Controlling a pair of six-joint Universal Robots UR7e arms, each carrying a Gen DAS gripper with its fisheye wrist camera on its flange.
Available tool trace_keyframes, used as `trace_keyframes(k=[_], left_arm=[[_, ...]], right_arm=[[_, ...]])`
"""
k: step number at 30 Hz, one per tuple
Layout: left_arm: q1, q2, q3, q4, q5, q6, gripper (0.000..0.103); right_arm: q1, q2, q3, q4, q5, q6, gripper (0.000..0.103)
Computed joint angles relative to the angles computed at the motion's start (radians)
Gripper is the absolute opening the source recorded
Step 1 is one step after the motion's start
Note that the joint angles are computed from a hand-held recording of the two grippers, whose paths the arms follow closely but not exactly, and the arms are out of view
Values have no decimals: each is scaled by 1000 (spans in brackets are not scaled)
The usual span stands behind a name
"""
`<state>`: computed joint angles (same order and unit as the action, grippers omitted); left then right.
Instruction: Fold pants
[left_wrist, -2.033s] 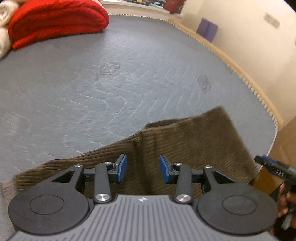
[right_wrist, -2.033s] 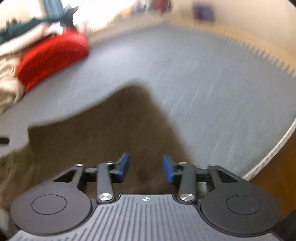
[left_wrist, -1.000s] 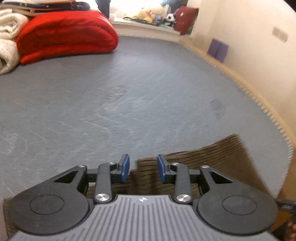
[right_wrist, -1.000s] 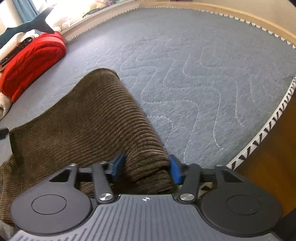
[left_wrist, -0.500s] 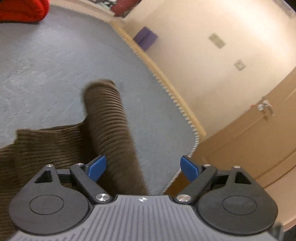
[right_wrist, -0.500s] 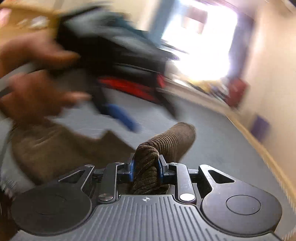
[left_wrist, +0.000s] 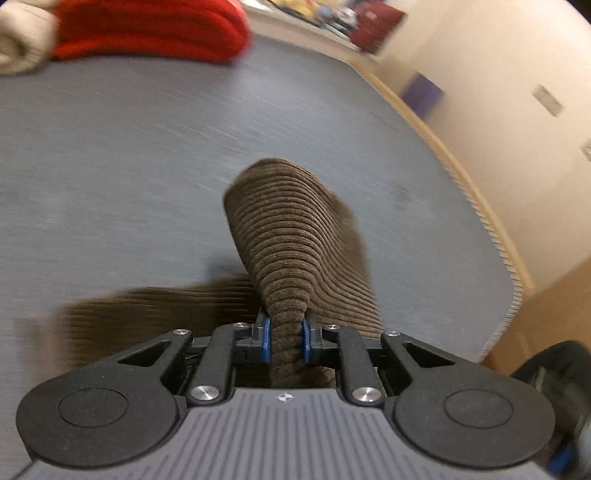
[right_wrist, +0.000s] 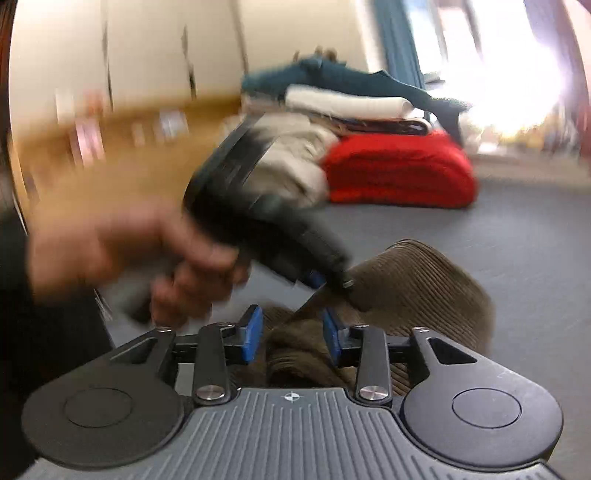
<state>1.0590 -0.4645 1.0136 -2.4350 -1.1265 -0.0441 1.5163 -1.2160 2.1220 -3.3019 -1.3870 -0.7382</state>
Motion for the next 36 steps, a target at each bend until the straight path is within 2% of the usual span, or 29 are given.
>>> trace_keyframes(k=[1,2,3,5,7,8,10,12,15,18,21,24,28,30,32,33,34,36], left_arm=[[7,-37,42,-15,24,-4,17],[14,-73,85,-28,50,-13,18],[21,-105,125,-37,87,-18,19],[34,-148,169,-30,171,-55,26],[49,-175,206,-35,254,-127,31],[59,-187,220,-46,262,-158,37],[82,-209,240,-74,220,-207,72],[96,-204,233,-71,177,-222,84],[126,-185,202,-35,117,-230,84],[161,-140,151,-11,41,-237,84],[182,-79,93,33,23,-254,84],[206,-49,54,34,-42,-273,85],[216,-28,30,31,-72,-262,83],[212,-23,28,26,-64,-258,78],[203,-23,30,25,-44,-248,69],[198,-23,28,21,-42,-239,61],[194,-23,29,7,-50,-233,52],[190,-19,27,-23,-86,-225,43]], right_arm=[[-4,4,-18,9,19,53,56],[-3,17,-46,20,4,109,62],[1,31,-72,37,-31,151,63],[13,76,-132,72,-144,223,63],[35,138,-204,125,-302,289,64],[32,157,-229,156,-343,320,65],[23,206,-291,234,-381,411,65],[12,236,-324,289,-376,471,67],[3,266,-343,341,-346,525,76],[-5,286,-368,377,-341,589,77],[-5,307,-396,416,-350,662,78],[-18,328,-430,463,-327,699,78],[-15,335,-441,473,-319,693,63],[-6,339,-440,454,-328,662,49],[4,340,-444,437,-326,637,40],[10,335,-440,416,-318,624,38],[18,332,-441,399,-313,610,38],[36,321,-440,369,-317,558,37]])
